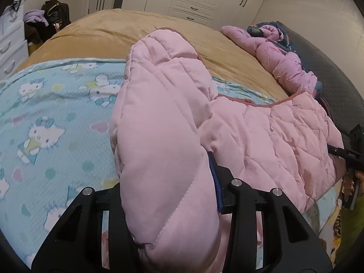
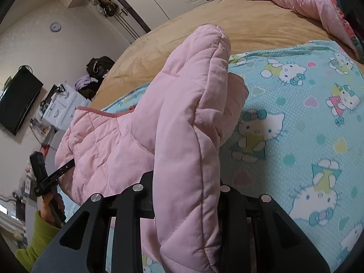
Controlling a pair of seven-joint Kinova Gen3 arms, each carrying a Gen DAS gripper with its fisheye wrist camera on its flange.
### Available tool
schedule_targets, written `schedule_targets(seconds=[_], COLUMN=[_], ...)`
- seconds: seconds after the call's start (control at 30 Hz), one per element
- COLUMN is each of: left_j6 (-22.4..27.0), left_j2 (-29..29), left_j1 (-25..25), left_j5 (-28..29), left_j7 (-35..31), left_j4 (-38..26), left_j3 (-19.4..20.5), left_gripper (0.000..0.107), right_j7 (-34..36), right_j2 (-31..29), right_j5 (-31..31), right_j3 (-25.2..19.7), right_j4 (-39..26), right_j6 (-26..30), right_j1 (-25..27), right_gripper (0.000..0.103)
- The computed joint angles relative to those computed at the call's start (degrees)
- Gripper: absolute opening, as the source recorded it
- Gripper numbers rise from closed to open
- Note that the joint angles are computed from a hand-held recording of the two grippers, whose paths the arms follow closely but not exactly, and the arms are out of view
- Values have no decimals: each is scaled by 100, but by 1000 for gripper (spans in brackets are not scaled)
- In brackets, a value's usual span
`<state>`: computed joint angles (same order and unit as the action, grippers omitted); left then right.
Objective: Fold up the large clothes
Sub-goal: 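Lift the jacket side with both grippers and fold it over the middle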
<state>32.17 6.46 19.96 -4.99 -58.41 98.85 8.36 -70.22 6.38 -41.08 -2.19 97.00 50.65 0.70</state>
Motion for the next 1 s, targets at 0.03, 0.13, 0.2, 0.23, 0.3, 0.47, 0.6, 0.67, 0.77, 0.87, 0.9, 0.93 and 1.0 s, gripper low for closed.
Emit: schedule_targets(seconds=[0.03,0.13,0.2,0.23,0.3,0.47,0.6,0.67,0.77,0.87,0.9,0.93,1.0], left_j6=[17,39,52,64,32,13,13,-37,-43,-10,-27,-36,-32], left_j2=[-25,-188,-278,-303,-353,-493,-539,-496,-390,-254,-234,-213,-158], left_j1=[15,67,87,101,99,139,105,84,60,49,53,72,106], left_j5=[-7,-83,-146,-197,-247,-463,-517,-560,-563,-538,-524,-556,-608], left_j7=[22,169,265,335,436,791,853,940,997,986,980,1012,1062], left_j4=[12,169,258,280,366,544,618,679,686,671,683,690,686], left_j3=[4,32,62,80,104,175,228,225,195,144,129,114,89], left_gripper=[33,33,33,33,33,33,33,33,33,33,34,34,36], right_j7=[47,112,117,104,63,233,139,-34,-386,-660,-689,-692,-871], right_j2=[-51,-182,-238,-283,-302,-352,-421,-350,-230,-71,-16,45,103], right_j5=[-24,-99,-118,-112,-45,-340,-98,16,411,662,635,622,750], right_j3=[0,35,64,77,97,140,169,181,137,108,101,92,69], right_j4=[67,225,302,357,401,595,653,681,721,803,838,878,932], right_j6=[14,51,58,59,19,70,-31,-110,-324,-472,-491,-536,-651], right_j1=[16,29,13,1,-42,52,-84,-106,-196,-215,-182,-152,-159], right_gripper=[27,27,27,27,27,27,28,29,32,38,39,41,49])
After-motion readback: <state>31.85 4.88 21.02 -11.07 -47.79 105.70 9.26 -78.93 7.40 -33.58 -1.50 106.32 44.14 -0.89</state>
